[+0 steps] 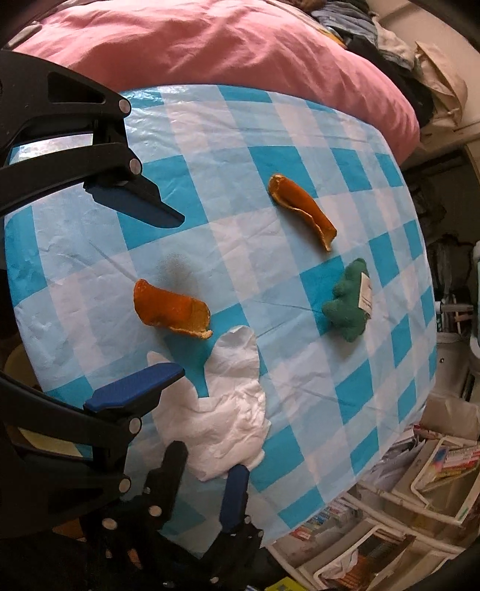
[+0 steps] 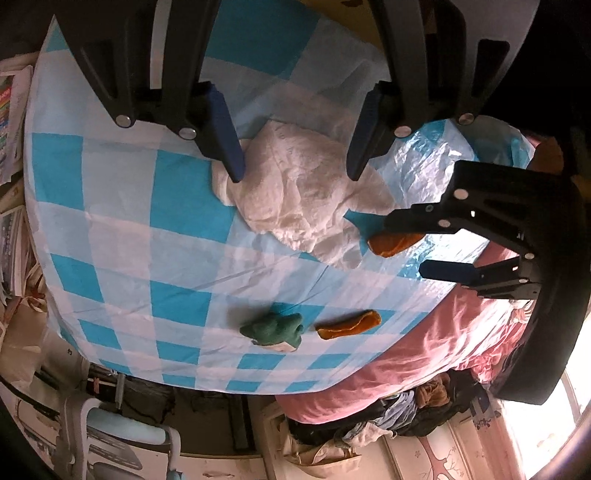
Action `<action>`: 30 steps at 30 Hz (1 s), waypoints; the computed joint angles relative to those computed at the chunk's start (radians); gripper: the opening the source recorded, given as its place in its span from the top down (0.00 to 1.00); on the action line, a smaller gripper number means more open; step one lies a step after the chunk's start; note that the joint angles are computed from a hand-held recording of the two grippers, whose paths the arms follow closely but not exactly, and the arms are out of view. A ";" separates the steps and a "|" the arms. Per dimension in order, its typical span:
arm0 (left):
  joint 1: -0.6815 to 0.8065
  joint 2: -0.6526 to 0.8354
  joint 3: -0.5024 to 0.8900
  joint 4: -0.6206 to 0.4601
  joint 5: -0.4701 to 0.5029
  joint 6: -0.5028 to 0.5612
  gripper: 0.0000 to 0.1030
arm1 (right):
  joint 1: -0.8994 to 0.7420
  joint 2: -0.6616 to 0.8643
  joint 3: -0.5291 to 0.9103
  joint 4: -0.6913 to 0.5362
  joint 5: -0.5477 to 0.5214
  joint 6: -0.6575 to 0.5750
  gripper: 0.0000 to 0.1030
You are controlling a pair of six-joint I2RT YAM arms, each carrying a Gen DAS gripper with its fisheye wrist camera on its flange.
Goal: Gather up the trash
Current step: 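Grasp an orange peel with the left gripper while the right holds the tissue, then carry the orange peel and white tissue over the yellow bin with both grippers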
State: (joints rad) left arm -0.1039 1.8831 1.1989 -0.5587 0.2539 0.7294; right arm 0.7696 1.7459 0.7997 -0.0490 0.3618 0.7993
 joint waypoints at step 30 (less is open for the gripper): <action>0.096 -0.228 -0.181 0.092 0.167 -0.185 0.81 | 0.141 -0.106 -0.048 -0.008 0.217 0.064 0.93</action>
